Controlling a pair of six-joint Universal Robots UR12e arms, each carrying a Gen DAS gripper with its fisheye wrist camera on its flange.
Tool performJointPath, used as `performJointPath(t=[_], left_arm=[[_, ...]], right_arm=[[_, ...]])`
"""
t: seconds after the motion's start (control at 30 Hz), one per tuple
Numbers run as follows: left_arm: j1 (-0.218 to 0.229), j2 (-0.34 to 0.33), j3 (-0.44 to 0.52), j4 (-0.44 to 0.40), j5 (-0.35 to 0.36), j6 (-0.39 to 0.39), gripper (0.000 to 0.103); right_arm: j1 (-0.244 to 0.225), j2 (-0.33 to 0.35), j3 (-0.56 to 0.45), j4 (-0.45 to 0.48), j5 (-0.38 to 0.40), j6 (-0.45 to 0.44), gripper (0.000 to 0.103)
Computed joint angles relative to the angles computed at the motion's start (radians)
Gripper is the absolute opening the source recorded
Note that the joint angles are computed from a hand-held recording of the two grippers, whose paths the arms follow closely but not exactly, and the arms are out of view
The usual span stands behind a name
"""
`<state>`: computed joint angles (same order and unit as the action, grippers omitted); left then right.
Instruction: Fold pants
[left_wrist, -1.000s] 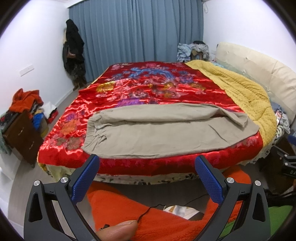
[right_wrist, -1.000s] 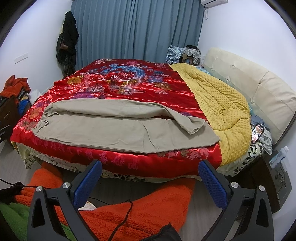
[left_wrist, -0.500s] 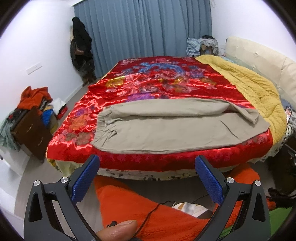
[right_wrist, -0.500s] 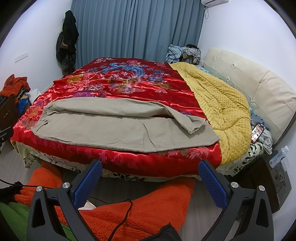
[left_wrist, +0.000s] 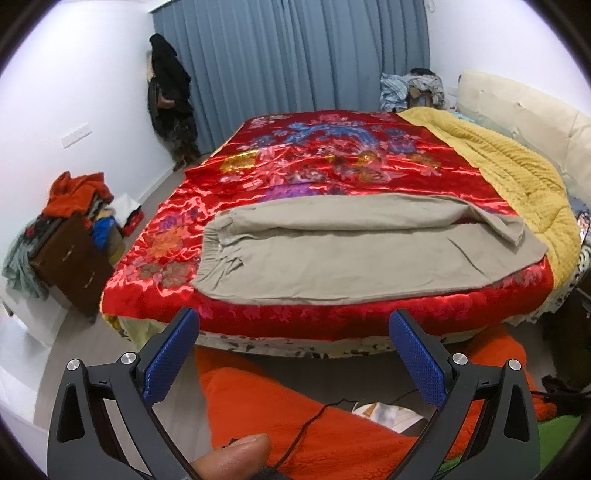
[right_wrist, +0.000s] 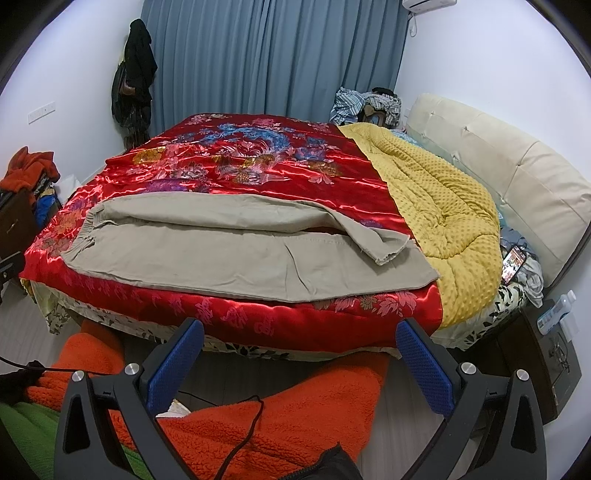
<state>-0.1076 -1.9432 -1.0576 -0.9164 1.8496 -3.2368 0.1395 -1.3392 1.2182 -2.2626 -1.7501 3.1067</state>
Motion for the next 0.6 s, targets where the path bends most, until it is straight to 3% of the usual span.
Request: performJointPath(t=[0.6], left_arm=[[0.001,-0.002,0.001,-0.001,0.017,-0.005,0.102]], right_arm=[[-0.001,0.002,-0.003,0.003,-0.001,-0.001,0.102]])
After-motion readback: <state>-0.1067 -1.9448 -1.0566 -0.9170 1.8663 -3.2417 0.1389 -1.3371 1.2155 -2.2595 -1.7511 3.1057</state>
